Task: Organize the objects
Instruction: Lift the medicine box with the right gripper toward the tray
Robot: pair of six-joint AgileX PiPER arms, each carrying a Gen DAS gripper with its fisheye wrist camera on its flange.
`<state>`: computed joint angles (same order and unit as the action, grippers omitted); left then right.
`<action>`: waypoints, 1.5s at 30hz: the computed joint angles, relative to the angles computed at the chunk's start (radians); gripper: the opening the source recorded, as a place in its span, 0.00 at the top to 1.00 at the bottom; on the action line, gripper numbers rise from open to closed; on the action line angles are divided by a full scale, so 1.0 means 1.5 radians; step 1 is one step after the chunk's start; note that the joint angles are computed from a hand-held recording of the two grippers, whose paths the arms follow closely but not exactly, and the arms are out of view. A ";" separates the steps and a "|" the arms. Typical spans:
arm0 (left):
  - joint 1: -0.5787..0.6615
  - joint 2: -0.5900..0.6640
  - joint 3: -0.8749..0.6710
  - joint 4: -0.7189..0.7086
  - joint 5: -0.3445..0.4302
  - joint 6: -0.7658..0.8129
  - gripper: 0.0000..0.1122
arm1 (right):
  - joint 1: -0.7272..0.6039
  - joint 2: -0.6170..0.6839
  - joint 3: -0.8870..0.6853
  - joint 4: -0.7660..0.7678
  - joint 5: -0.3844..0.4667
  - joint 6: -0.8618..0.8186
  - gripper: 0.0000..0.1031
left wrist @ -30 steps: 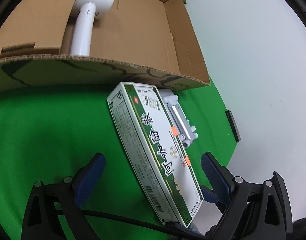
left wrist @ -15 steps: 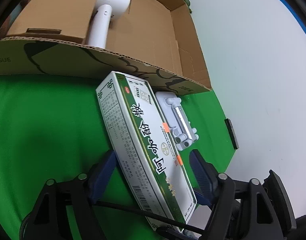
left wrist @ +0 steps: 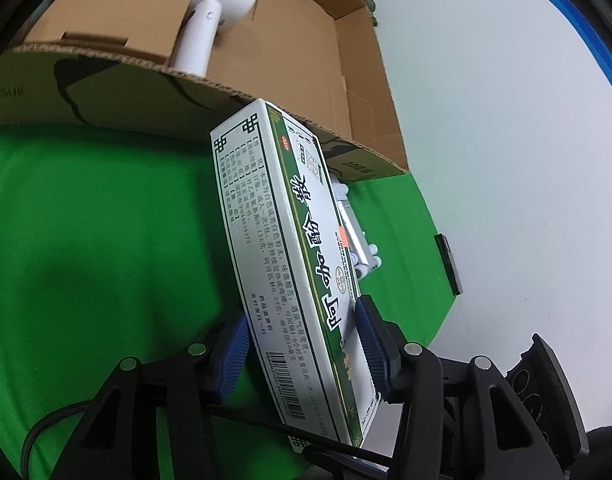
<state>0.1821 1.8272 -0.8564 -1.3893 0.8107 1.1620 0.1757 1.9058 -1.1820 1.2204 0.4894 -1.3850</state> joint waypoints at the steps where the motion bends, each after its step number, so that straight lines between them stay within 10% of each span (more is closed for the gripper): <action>1: 0.002 -0.009 0.004 0.001 0.001 0.001 0.57 | -0.001 -0.005 0.007 0.016 -0.003 -0.015 0.39; 28: -0.049 -0.191 -0.196 0.161 -0.015 -0.148 0.62 | -0.005 -0.021 -0.121 0.224 -0.016 -0.199 0.40; 45: -0.033 -0.059 -0.565 0.345 0.079 -0.365 0.62 | -0.006 0.142 -0.479 -0.062 0.060 0.164 0.40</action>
